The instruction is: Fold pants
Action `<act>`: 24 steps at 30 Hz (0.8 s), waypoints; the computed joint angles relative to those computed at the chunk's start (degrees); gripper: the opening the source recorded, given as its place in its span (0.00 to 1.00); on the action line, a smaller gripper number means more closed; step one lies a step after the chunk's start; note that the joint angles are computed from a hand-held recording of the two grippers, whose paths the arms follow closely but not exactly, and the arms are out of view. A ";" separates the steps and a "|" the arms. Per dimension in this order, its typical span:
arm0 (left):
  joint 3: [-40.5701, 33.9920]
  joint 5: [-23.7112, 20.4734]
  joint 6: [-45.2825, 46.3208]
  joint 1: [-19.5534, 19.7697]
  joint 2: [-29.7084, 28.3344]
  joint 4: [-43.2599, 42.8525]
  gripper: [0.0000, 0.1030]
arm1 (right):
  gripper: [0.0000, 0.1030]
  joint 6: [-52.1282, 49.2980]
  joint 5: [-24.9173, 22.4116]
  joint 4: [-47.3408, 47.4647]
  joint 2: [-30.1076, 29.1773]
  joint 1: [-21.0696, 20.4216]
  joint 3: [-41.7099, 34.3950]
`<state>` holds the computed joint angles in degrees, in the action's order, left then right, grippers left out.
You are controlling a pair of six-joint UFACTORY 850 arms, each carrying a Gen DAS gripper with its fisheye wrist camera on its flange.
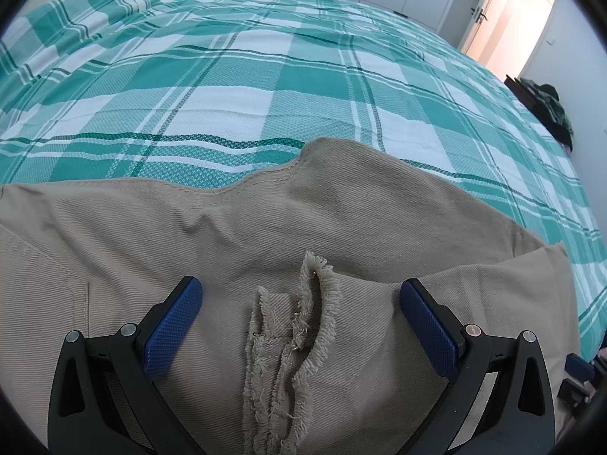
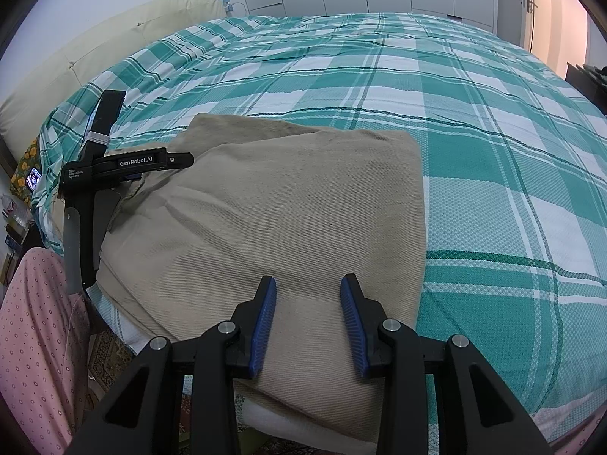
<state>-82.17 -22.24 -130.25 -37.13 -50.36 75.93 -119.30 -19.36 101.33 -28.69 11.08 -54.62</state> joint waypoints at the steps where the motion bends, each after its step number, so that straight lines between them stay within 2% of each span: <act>1: 0.02 0.01 -0.04 0.03 0.00 0.05 1.00 | 0.35 -0.02 0.02 -0.03 -0.01 0.01 0.00; 24: -0.01 -0.01 0.00 0.05 -0.03 0.04 1.00 | 0.35 0.02 -0.01 -0.02 0.05 0.02 0.06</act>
<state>-82.18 -22.25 -130.26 -37.08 -50.39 75.97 -119.28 -19.37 101.31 -28.64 11.09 -54.55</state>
